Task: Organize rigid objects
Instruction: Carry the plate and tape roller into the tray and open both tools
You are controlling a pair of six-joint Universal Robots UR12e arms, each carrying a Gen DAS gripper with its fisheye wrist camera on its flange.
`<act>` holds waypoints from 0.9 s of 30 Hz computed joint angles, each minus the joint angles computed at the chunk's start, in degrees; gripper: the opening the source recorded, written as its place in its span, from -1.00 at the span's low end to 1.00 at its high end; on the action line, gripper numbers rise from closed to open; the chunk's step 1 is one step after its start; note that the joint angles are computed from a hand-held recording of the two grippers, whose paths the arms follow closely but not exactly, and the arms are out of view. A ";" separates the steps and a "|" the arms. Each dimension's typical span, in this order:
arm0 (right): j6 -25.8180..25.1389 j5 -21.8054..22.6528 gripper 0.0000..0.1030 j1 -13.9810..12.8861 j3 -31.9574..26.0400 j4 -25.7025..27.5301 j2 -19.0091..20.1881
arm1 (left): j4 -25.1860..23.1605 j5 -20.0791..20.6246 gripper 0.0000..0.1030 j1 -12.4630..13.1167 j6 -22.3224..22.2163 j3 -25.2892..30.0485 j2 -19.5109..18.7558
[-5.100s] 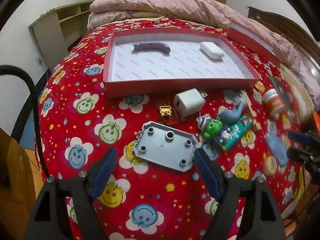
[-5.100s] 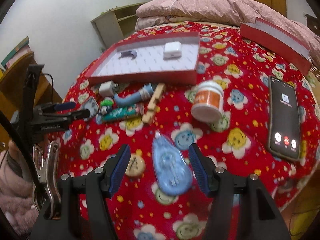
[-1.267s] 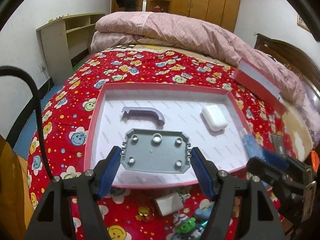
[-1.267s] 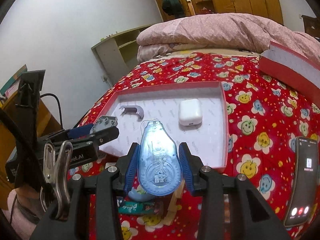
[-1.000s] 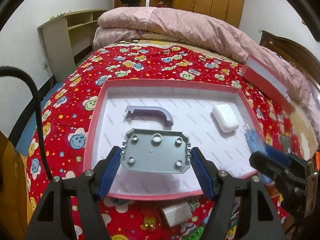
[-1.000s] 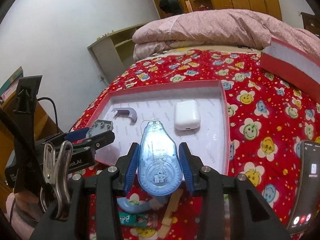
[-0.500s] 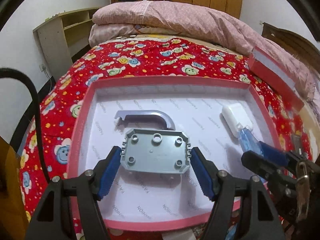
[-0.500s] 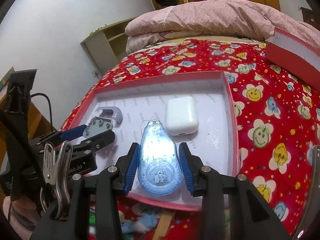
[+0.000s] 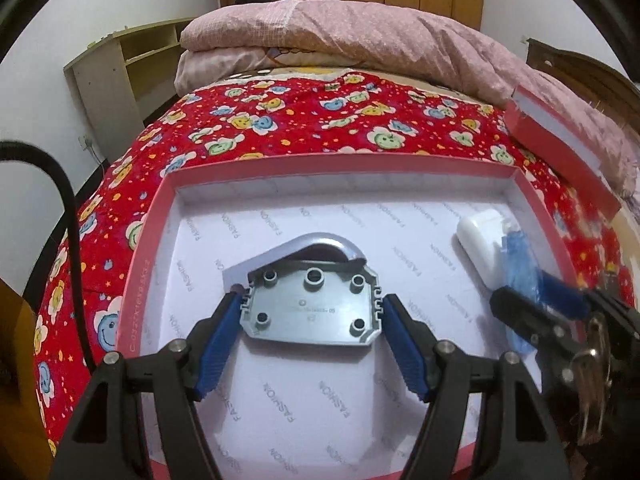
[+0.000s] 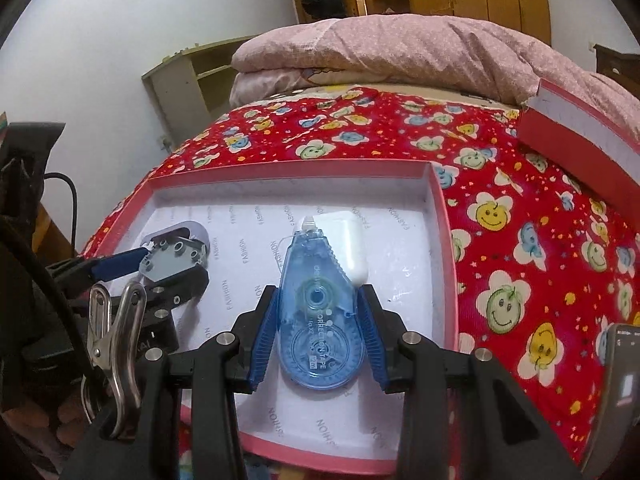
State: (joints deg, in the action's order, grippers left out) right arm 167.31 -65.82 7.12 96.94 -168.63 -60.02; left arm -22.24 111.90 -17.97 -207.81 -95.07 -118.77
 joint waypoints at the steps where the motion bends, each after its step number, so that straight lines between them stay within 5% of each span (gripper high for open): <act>1: 0.00 -0.05 -0.21 0.01 0.03 -0.16 0.02 | 0.19 0.23 0.45 -0.01 -0.07 0.04 -0.09; 27: 0.69 1.96 -0.02 -0.25 1.53 -6.23 0.53 | 1.09 0.77 0.76 -0.37 -0.14 -0.56 0.05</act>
State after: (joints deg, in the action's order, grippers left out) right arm 168.00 -63.86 6.86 98.47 -174.86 -59.49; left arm -21.15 112.67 -18.34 -207.96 -95.63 -118.72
